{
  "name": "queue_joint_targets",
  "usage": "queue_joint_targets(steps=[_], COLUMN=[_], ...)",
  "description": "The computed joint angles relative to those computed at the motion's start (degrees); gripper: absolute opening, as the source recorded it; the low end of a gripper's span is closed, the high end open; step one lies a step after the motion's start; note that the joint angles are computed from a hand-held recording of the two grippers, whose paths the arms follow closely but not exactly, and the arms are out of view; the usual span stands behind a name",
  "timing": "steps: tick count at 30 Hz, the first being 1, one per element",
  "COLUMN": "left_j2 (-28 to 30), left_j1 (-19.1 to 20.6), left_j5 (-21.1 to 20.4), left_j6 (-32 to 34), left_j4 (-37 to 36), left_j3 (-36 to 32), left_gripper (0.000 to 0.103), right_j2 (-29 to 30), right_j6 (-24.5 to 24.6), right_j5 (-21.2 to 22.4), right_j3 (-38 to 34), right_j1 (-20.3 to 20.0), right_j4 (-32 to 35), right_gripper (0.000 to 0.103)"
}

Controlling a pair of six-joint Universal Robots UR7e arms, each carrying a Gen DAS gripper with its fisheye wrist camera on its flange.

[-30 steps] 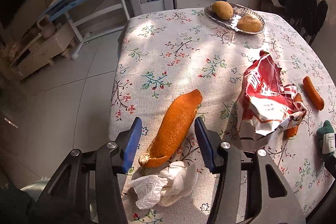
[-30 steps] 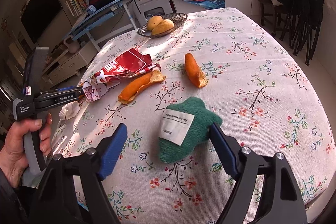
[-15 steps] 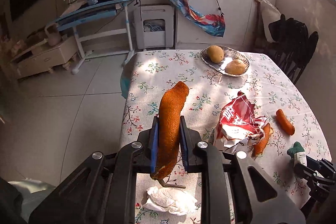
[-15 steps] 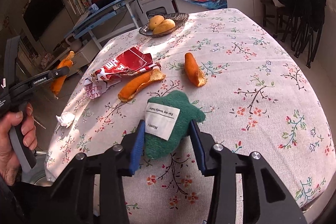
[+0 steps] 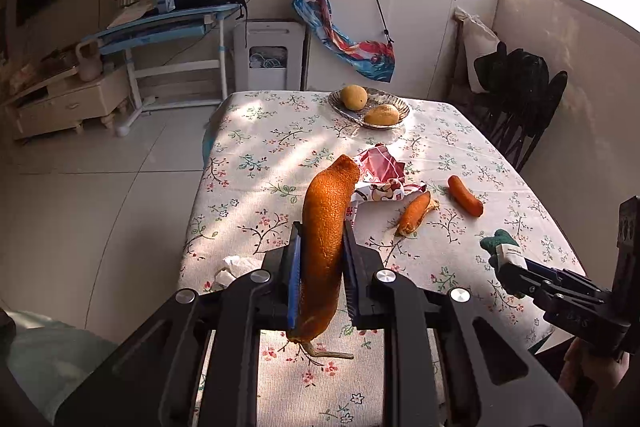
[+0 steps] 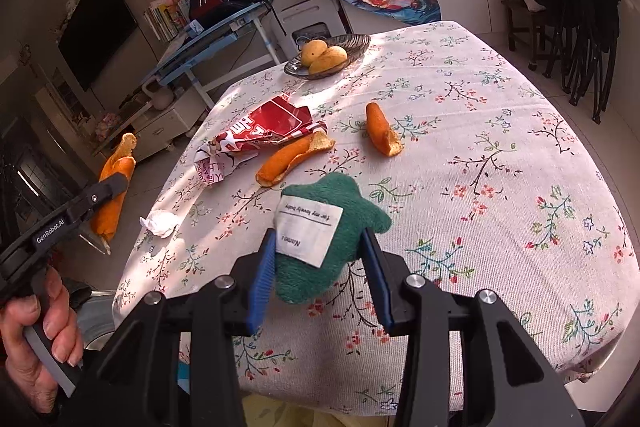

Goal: Collect trash
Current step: 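Carry the green sponge into the yellow bucket and open the right gripper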

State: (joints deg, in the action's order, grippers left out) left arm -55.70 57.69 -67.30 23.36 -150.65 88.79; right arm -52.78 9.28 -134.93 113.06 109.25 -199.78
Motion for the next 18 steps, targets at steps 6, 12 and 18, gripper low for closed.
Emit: queue_joint_targets(steps=[6,12,18], left_j2=[-2.23,-3.08,-3.56], left_j1=[-0.7,-1.03,-1.03], left_j5=[1.06,2.1,2.23], left_j6=[-0.05,-0.2,-0.58], left_j4=[-1.09,-0.57,-0.41], left_j3=[4.24,6.11,6.55], left_gripper=[0.018,0.018,0.018], right_j2=[-0.23,0.13,0.44], right_j6=[-0.01,0.08,0.2], right_j5=[0.13,-0.58,-0.68], right_j3=[1.01,0.82,0.69], right_j1=[0.63,0.75,0.78], right_j4=[-0.95,-0.16,0.58], right_gripper=[0.042,0.042,0.042])
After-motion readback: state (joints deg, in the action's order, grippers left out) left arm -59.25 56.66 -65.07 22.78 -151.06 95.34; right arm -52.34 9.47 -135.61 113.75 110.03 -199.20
